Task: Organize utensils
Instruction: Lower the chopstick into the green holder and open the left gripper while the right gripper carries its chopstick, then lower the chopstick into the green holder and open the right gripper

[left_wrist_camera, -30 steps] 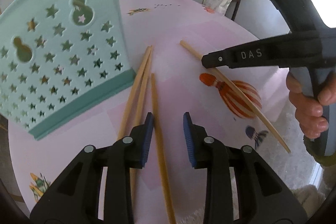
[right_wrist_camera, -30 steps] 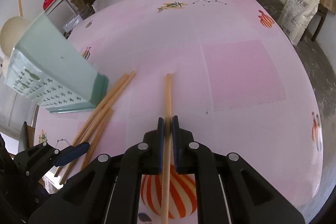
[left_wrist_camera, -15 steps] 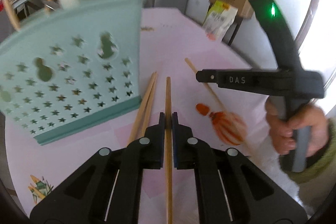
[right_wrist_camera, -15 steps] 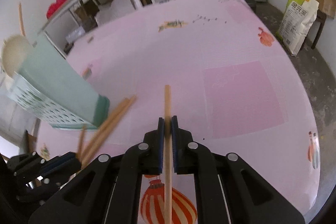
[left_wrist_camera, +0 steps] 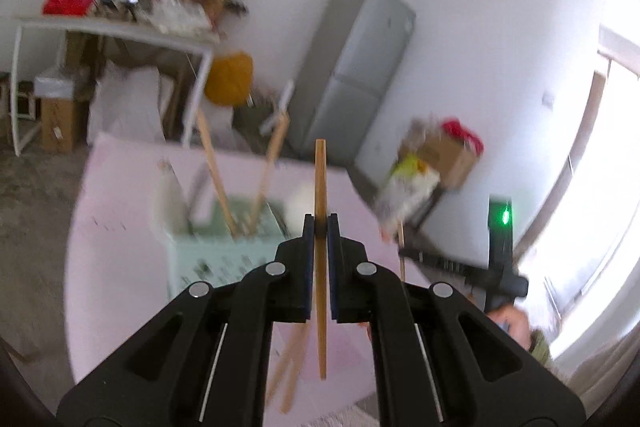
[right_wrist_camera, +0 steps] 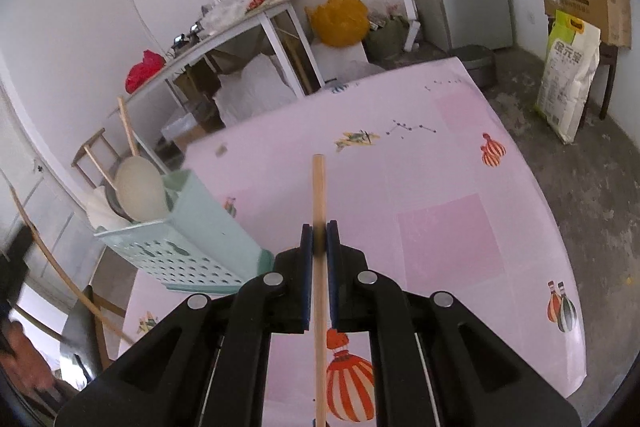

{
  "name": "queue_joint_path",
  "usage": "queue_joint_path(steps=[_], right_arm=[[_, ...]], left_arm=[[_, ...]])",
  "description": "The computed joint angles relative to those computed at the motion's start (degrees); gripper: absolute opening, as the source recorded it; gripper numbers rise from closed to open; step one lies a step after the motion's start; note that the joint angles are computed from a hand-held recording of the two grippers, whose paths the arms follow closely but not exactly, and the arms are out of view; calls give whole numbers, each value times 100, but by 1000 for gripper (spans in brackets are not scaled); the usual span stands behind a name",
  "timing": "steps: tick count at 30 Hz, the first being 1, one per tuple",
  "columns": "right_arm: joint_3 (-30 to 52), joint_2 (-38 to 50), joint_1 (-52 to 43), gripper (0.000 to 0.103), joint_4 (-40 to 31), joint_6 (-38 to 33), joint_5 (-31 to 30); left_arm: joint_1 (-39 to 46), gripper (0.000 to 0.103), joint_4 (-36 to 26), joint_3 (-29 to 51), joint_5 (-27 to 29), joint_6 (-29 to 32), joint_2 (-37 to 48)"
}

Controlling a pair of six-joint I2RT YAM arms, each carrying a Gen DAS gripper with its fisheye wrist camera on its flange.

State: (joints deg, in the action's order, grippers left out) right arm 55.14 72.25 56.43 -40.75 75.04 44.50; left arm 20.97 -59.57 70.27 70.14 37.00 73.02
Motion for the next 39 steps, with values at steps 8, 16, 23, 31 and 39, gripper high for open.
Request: queue_joint_path(steps=[8,16,23,31,39], right_arm=[[362,172,77,7,-177,-82,106],[556,236,108,7,-287,-192,208],[693,334,104,7,-323,-254,206],[730,374,97,7,-313,-271,215],[782,356,156,7,-418,-190,294]], left_arm=[[321,5,4192,-91,780,-4324,-397],[291,5,7531,-249,121,-7155,145],[-404,5,7437,-739,-845,-6813,515],[-891,5,7318,-1146,-1065,-6476,862],[-768,27,7326,-1601,-706,-6128,716]])
